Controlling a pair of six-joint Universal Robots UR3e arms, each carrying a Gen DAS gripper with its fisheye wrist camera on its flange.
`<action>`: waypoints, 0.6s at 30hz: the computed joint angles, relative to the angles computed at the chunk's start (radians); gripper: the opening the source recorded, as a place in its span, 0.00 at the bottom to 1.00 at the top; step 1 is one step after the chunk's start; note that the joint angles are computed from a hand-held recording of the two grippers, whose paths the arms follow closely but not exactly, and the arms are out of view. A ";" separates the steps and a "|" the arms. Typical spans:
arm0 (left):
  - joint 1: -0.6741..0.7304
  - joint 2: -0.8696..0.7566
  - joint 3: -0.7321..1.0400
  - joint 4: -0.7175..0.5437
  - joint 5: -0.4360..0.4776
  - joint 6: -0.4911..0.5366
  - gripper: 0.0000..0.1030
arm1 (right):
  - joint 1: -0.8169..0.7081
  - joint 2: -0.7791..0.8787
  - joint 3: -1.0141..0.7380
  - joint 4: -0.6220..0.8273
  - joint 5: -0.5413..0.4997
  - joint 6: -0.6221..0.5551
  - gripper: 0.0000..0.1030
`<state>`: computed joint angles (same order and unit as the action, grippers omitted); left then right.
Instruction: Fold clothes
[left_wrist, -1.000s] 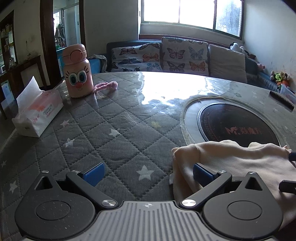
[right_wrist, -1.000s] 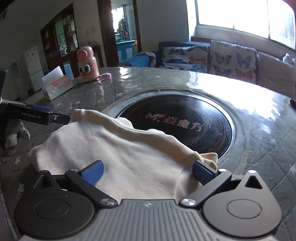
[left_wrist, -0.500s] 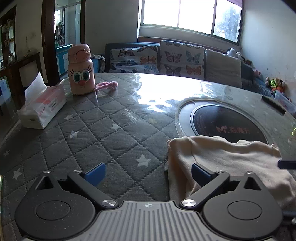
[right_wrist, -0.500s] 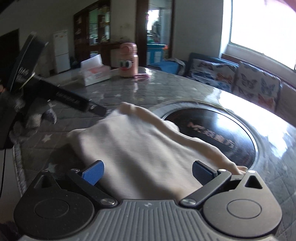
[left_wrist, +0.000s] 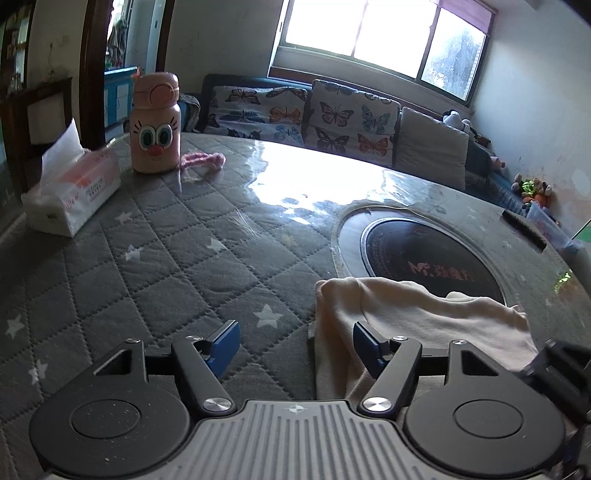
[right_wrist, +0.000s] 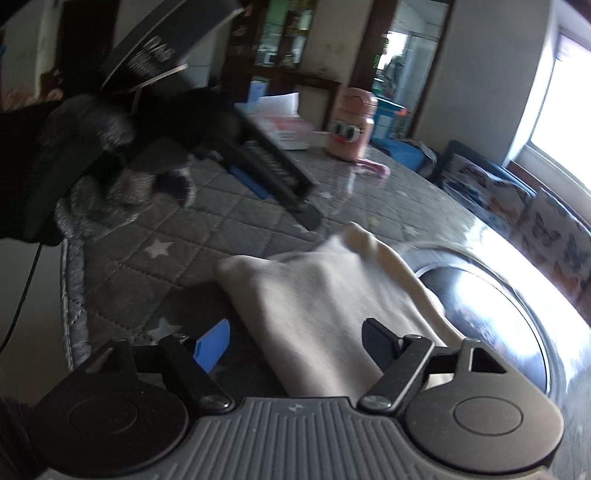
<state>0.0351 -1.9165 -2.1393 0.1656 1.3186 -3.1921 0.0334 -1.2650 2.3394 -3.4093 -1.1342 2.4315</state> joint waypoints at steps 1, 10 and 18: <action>0.003 0.001 0.000 -0.007 -0.010 -0.002 0.70 | 0.017 0.010 -0.013 0.004 -0.009 -0.003 0.64; 0.029 -0.011 0.018 -0.073 -0.087 -0.055 0.81 | 0.110 0.095 -0.086 -0.029 -0.073 0.008 0.24; 0.051 -0.032 0.073 -0.169 -0.152 -0.149 0.83 | 0.007 0.016 -0.024 -0.034 0.068 0.069 0.05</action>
